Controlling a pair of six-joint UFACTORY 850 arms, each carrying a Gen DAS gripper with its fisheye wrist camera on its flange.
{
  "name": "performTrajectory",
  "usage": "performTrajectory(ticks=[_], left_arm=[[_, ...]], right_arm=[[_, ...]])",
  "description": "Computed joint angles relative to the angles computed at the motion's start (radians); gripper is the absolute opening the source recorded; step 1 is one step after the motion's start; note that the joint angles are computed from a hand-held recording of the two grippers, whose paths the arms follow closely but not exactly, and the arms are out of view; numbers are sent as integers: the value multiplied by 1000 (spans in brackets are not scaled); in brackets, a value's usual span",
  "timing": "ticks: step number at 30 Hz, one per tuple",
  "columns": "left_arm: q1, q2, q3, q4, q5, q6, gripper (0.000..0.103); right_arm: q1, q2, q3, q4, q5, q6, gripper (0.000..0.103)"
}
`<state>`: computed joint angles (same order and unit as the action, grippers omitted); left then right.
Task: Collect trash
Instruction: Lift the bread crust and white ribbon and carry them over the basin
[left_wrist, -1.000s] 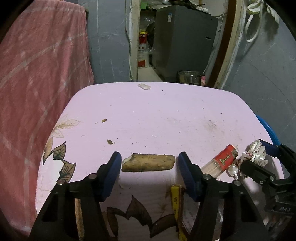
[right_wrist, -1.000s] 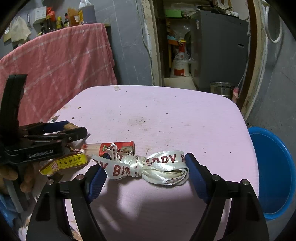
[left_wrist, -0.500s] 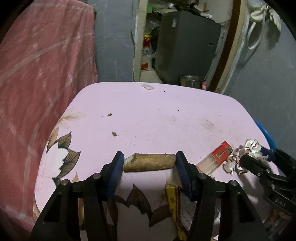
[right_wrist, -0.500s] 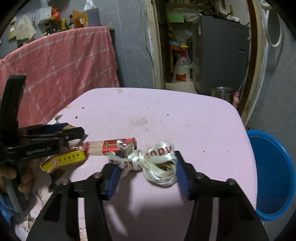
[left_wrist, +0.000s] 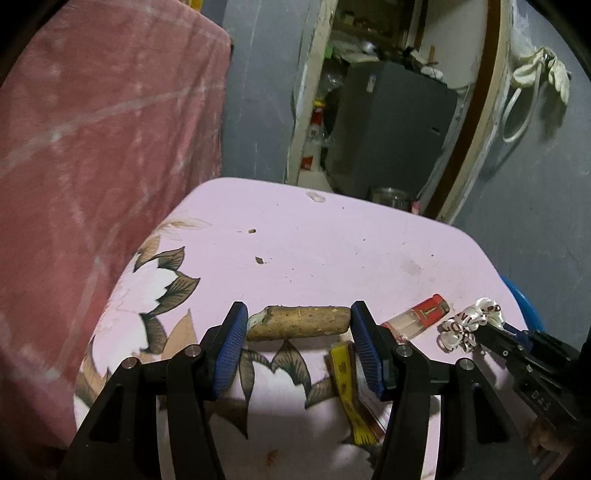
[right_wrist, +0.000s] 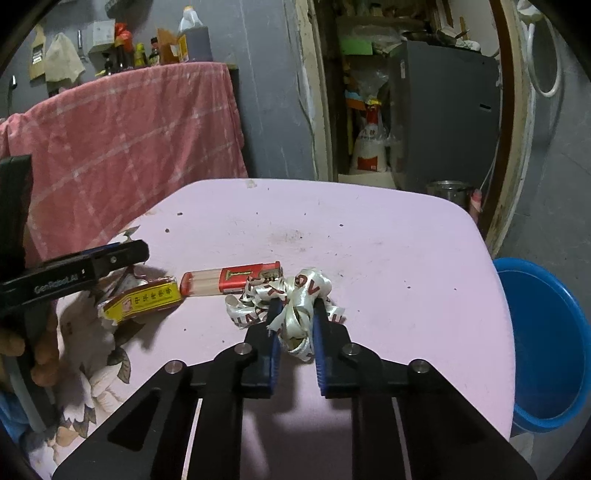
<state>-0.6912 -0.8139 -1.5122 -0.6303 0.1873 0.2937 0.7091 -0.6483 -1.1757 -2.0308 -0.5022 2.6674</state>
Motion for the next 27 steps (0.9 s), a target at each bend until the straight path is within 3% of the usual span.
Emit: performTrajectory(ticks=[6,18,22,27], left_arm=[[-27,49,84,101,158,-85,51],[-107,92,120,184,422,-157,51],[-140,79,86,206,473,-172,51],[-182,34,-5,238,479,-173,51]], right_arm=[[40,42,55,-13,-142,13,11],[136,186,222,-14,-613,52,11],[153,218,256,27,-738,25,11],[151,265,317,79,-837,14,11]])
